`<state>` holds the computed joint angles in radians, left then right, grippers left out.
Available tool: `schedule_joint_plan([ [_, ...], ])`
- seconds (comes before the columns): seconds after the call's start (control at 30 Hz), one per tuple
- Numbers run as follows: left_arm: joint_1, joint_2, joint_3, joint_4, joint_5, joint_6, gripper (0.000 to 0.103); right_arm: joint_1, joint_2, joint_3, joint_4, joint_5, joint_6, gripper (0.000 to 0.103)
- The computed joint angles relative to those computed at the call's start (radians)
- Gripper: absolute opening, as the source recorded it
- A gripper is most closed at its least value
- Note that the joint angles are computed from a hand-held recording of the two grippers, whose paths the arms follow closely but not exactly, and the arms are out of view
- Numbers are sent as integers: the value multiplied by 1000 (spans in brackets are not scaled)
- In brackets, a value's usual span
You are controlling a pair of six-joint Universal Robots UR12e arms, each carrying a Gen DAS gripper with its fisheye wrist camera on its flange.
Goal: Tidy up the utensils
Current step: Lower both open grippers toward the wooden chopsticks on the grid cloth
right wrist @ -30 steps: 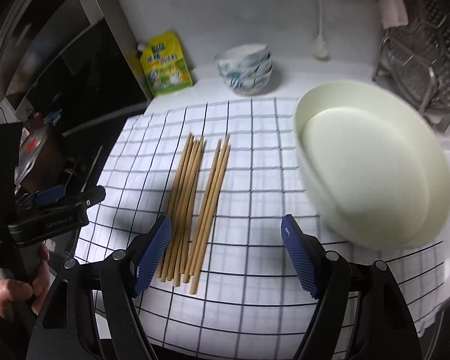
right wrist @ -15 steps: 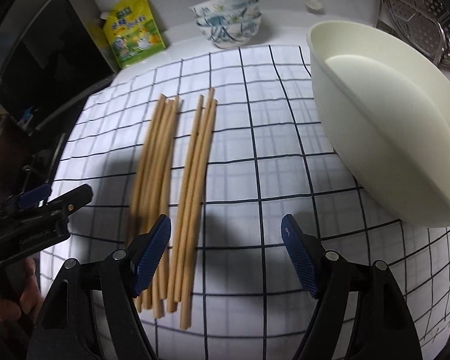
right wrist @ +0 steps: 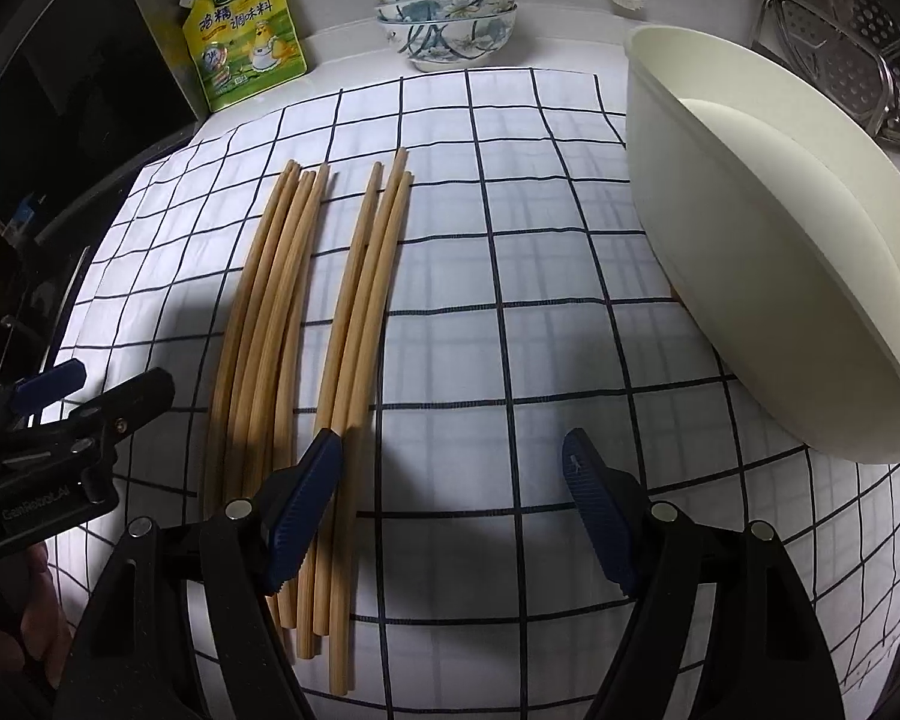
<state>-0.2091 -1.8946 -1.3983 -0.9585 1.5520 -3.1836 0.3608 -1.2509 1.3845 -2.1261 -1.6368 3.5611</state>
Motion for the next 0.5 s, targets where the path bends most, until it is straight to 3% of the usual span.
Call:
schedule_joint_plan([
  [0.5,-12,-3,1,-13,11,24,97,6,-5,1,38,-74,-22,72],
])
